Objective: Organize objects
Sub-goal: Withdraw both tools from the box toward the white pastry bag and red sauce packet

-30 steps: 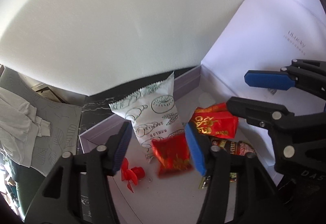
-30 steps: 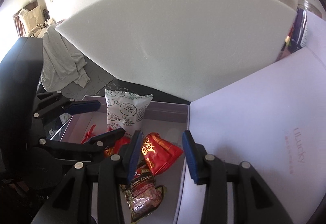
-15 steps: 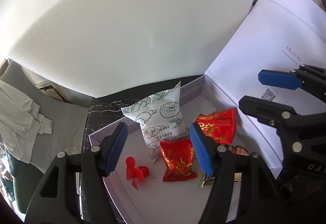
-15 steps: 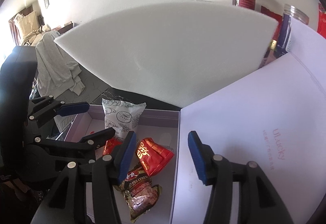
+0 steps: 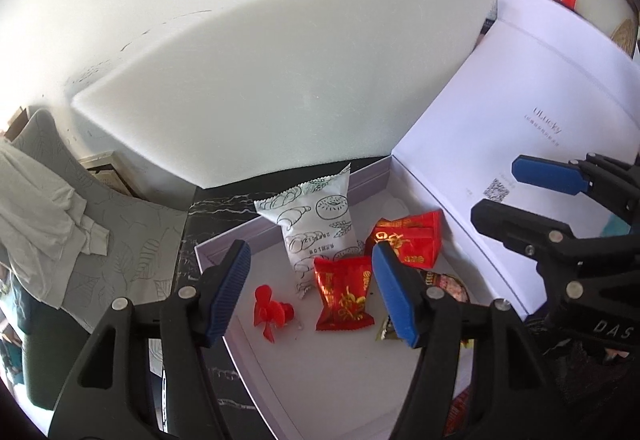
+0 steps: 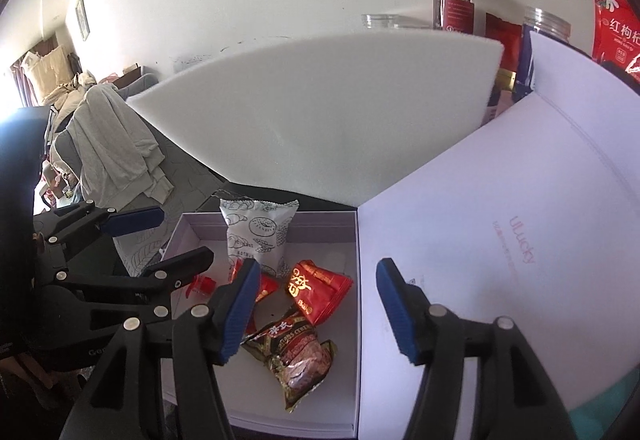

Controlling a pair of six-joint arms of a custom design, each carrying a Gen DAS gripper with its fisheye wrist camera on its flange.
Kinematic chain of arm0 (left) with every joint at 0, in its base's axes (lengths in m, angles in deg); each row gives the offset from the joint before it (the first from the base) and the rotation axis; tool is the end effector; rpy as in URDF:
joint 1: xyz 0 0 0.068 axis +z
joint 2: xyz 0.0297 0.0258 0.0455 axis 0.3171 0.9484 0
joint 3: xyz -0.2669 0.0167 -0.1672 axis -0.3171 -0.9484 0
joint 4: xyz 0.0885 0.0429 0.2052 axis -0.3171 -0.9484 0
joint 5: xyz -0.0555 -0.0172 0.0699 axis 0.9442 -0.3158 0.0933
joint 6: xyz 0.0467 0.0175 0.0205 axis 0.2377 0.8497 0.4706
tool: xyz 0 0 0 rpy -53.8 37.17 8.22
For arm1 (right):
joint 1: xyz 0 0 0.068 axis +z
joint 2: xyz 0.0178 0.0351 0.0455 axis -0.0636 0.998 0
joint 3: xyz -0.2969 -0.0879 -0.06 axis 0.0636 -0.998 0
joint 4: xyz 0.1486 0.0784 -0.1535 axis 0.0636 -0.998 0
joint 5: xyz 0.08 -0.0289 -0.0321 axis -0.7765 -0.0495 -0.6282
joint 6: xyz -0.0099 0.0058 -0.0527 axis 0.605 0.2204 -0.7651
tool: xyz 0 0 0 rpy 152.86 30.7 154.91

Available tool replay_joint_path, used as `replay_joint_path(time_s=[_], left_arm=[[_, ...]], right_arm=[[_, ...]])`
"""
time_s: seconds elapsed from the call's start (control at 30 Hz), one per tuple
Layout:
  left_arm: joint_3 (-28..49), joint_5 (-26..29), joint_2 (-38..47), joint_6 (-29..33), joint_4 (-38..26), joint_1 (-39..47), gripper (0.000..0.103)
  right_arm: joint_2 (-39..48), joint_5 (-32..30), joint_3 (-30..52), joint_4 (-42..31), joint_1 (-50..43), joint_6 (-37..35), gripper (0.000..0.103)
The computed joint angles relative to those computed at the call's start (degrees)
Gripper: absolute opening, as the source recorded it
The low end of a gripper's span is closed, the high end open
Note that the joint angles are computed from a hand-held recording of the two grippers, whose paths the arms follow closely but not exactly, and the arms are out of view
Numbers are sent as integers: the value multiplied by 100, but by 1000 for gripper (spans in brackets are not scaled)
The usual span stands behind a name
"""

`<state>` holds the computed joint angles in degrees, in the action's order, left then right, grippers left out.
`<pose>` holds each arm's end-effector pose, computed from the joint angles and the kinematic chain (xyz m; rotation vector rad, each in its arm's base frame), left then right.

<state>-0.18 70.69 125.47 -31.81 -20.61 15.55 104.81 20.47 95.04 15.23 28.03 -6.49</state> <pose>0.2278 -0.0172 0.1595 0.4996 2.3947 -0.0790 0.2079 0.1209 0.1655 -0.1898 2.3549 0.2199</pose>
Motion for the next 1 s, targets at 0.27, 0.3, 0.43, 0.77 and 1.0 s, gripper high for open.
replay_joint_path(time_s=[0.27, 0.3, 0.43, 0.77, 1.0], left_arm=[[-225, 224, -737, 100, -452, 328, 67], [-260, 259, -904, 128, -565, 391, 68], [-315, 389, -1486, 227, -1022, 609, 70], [-339, 824, -2873, 506, -2277, 1249, 72], [-405, 1456, -3931, 1088, -3356, 2098, 73]], right_arm=[[-800, 596, -99, -725, 625, 312, 64], [-918, 673, -109, -835, 714, 348, 64], [-1448, 1084, -149, -1294, 1178, 573, 64], [-2510, 2287, -26, -2784, 2608, 1600, 69], [-2757, 3239, 130, -4029, 3994, 2970, 70]])
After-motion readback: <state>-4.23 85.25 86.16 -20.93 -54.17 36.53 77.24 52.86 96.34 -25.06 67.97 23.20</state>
